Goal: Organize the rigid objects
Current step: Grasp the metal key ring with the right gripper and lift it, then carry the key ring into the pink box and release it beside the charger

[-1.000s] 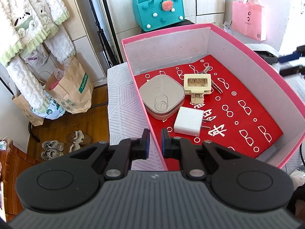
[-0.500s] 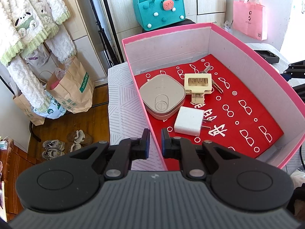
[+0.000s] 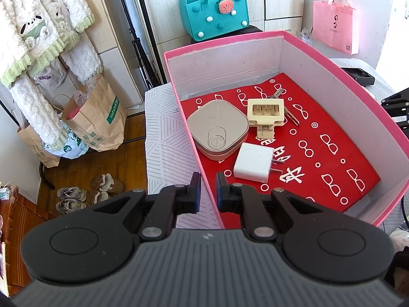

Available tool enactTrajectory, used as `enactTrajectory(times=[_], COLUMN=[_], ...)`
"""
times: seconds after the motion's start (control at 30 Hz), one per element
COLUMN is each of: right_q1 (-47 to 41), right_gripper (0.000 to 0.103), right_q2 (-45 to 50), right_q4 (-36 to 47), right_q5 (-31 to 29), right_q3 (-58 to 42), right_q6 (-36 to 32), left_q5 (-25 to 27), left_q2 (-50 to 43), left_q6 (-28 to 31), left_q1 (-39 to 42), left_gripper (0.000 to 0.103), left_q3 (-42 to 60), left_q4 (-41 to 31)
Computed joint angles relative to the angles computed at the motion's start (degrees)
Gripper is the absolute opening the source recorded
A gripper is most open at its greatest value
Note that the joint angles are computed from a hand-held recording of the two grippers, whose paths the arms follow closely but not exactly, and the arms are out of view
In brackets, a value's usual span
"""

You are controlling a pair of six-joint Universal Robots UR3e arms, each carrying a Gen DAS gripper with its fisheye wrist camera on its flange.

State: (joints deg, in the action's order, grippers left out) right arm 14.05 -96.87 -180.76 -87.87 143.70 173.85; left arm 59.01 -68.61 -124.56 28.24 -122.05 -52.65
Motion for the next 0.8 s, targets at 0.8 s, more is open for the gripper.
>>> enactTrajectory(times=[0.8], right_q1=[-24.01], right_gripper=[0.005], right_q2=[-25.16], right_q4=[43.87], right_q5=[33.58], right_q3=[-16.40], right_q6=[3.20], left_q5=[2.66], left_q2=[1.62], left_q6=[1.96], left_q1=[-1.38], left_gripper=[0.011], left_q3=[-0.56], left_q4=[-1.02])
